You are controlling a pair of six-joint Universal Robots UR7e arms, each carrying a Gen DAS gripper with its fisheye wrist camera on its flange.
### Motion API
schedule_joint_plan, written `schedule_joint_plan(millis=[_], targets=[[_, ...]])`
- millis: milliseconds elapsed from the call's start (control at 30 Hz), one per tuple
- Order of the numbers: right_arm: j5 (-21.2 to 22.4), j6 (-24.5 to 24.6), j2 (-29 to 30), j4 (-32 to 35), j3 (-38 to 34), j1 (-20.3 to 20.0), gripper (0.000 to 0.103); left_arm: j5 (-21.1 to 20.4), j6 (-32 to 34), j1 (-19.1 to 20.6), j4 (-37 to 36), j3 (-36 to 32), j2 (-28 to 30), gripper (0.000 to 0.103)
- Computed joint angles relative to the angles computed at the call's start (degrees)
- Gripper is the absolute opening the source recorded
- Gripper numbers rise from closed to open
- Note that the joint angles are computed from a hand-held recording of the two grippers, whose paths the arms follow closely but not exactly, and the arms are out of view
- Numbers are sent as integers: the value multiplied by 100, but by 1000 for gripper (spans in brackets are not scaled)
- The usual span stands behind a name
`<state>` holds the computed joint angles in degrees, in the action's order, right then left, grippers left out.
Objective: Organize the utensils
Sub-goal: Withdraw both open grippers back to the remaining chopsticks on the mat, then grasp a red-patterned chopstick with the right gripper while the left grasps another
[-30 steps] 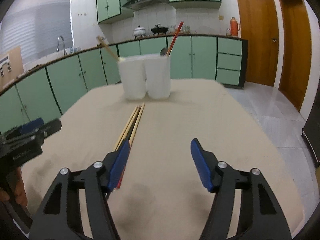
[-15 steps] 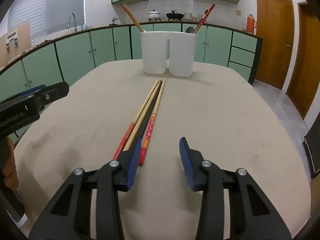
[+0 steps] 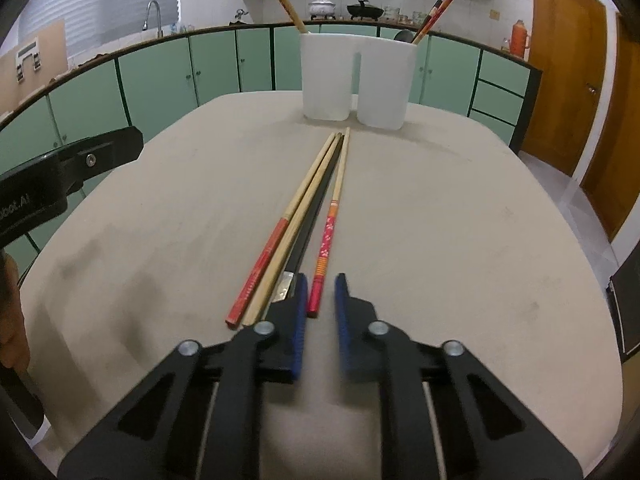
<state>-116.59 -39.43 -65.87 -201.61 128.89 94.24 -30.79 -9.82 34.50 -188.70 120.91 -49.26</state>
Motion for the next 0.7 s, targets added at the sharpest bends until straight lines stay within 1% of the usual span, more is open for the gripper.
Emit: schedule_joint_plan(millis=[33, 167, 300, 367, 467, 700], targets=[[8, 18, -14, 23, 4, -7, 6, -8, -23, -3, 24, 6, -4, 71], [88, 142, -99, 96, 27, -68, 6, -52, -187, -36, 206, 2, -3, 71], [71, 262, -179, 46, 50, -139, 5, -103, -357, -107, 469, -29, 46, 71], [73, 290, -246, 51, 50, -199, 5, -98, -526, -134, 711, -59, 71, 71], [37, 315, -368, 17, 61, -303, 5, -211, -766, -148, 1009, -92, 93, 71], [119, 474, -690, 104, 57, -591, 5, -404, -1064, -122, 1765, -347, 289, 70]])
